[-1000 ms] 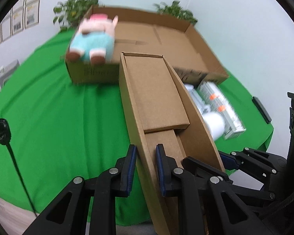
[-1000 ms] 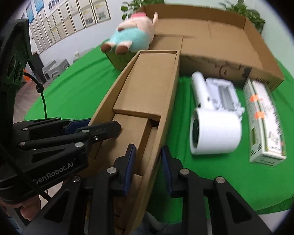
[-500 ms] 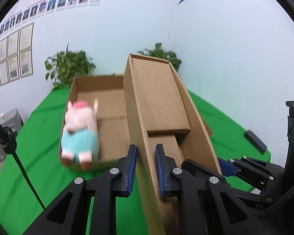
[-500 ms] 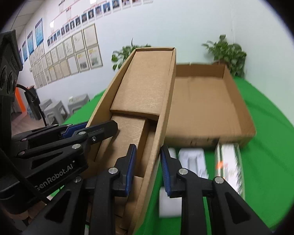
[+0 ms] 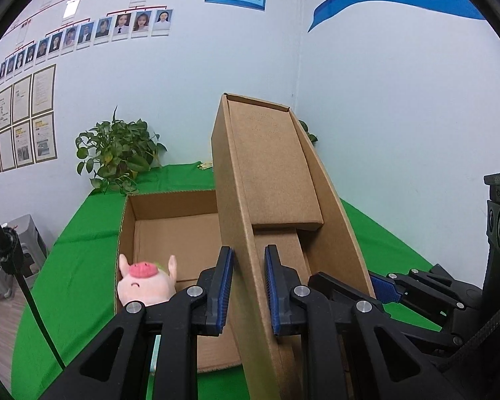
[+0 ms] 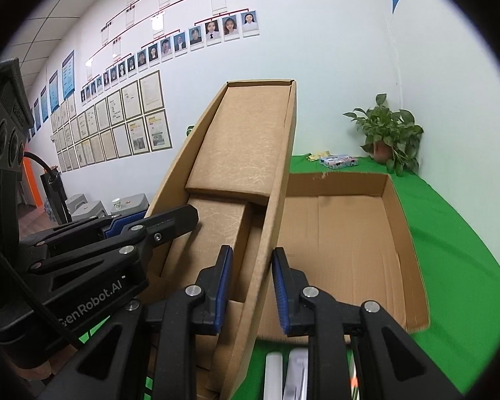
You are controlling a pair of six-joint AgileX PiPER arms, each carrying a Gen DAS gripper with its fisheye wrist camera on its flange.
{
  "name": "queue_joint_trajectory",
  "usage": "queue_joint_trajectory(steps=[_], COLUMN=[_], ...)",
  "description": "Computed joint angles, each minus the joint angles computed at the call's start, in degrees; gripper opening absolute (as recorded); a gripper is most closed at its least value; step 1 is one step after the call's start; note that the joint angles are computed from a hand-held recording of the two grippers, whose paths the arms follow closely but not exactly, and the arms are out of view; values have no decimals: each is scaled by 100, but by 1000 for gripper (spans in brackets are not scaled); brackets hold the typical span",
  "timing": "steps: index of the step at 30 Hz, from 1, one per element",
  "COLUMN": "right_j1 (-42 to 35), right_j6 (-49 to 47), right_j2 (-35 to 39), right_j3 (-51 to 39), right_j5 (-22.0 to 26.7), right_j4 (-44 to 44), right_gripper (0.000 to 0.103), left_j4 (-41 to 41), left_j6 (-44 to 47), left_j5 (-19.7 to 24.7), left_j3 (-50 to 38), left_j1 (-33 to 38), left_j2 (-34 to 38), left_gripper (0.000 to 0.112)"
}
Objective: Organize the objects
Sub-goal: 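Lift the cardboard tray into the large box and release it beside the pig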
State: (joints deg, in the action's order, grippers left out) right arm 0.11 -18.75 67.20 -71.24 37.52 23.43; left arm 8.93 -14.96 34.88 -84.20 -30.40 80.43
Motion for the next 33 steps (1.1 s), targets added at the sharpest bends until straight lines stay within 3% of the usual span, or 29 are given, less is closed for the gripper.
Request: queue_joint_trajectory(steps=[8,18,29,33], right_j1=[18,90,-26,-153], right_j6=[-85,-465,-1103,-1139], right_j2=[830,1814,2630,2728], right_j3=[-609,-736,-489,-517], right_j5=[171,18,-66,20], right_j4=[159,637,1529,1692], right_gripper=[23,22,21,18], left_j4=[-720,-1101,-777,-698], left_j6=[733,934,887,877], left_j5=[476,460,528,535], left_j3=[-1209,-1425,-1797,-1830], left_j1=[557,987,1221,1155], left_j2=[1111,2159,3423,3513], left_gripper=[16,16,16,21])
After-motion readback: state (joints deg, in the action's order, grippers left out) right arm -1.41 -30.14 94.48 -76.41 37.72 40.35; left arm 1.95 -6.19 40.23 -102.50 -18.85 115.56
